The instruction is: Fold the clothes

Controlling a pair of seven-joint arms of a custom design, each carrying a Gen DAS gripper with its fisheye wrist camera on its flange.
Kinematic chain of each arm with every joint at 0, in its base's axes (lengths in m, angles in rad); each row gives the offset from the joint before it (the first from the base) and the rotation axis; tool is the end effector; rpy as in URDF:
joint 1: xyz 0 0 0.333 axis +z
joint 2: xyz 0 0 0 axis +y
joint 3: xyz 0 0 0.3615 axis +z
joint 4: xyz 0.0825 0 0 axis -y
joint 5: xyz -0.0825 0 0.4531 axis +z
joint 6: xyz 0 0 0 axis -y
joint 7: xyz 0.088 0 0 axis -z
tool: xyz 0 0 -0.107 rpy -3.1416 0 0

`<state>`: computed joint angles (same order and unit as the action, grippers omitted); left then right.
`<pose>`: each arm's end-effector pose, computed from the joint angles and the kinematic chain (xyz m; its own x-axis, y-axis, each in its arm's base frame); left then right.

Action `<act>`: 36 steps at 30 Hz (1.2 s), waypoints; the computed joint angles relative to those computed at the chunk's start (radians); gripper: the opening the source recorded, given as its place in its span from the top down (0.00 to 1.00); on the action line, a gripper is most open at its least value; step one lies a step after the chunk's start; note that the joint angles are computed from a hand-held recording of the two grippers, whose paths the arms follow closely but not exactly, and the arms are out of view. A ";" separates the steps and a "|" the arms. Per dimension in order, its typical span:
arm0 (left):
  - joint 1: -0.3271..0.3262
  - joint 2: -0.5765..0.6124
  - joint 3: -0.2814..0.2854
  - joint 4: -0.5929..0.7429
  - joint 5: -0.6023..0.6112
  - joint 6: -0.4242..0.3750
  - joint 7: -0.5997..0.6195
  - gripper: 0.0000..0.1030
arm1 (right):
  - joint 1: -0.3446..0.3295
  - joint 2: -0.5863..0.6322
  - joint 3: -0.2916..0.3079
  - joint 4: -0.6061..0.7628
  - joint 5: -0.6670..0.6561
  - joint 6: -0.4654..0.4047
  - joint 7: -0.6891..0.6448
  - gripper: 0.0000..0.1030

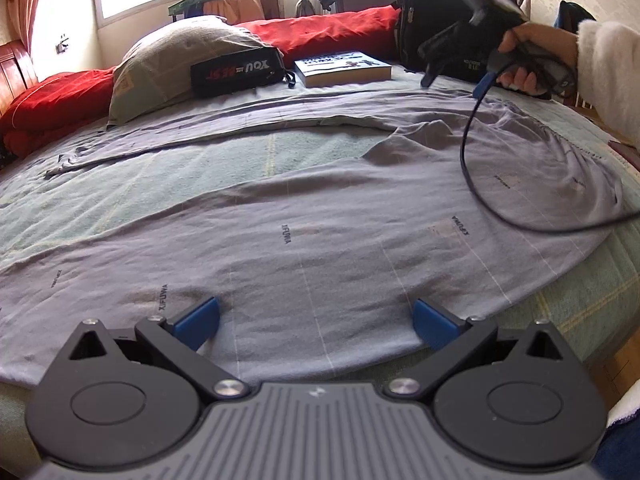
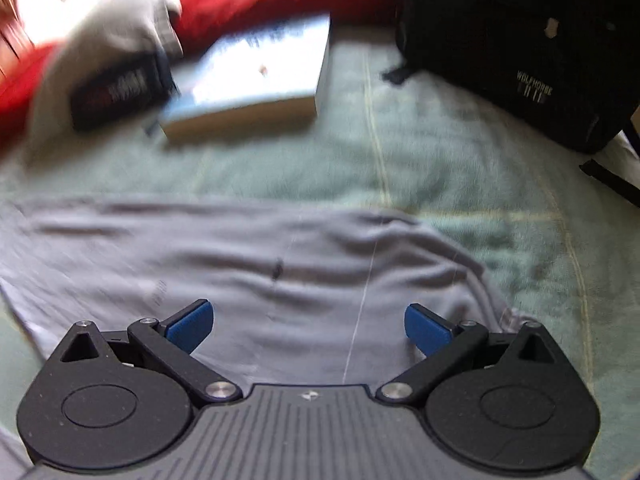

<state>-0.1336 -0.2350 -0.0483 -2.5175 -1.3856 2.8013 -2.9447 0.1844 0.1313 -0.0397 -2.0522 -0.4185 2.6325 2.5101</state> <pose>0.4975 -0.0443 0.3922 -0.6333 -0.7707 -0.0704 -0.4826 0.4644 -0.7426 0.6632 0.1075 0.4276 -0.4289 -0.8978 -0.1001 -0.7635 0.4195 -0.4910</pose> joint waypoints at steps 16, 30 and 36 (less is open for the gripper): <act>0.005 -0.003 0.004 -0.003 -0.004 -0.014 0.014 0.01 | 0.017 0.095 -0.054 0.124 -0.053 -0.015 0.159 0.00; 0.013 0.007 0.001 0.007 0.017 -0.030 0.000 0.01 | 0.082 0.257 -0.054 0.350 -0.017 -0.181 0.011 0.00; 0.012 0.006 0.003 0.005 0.006 -0.033 0.011 0.01 | 0.045 0.156 -0.041 0.220 0.047 -0.019 0.014 0.00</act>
<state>-0.1216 -0.2291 -0.0454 -2.5122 -1.3792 2.7679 -2.9334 0.2290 0.2878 -0.0802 -1.8323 -0.3711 2.6136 2.5243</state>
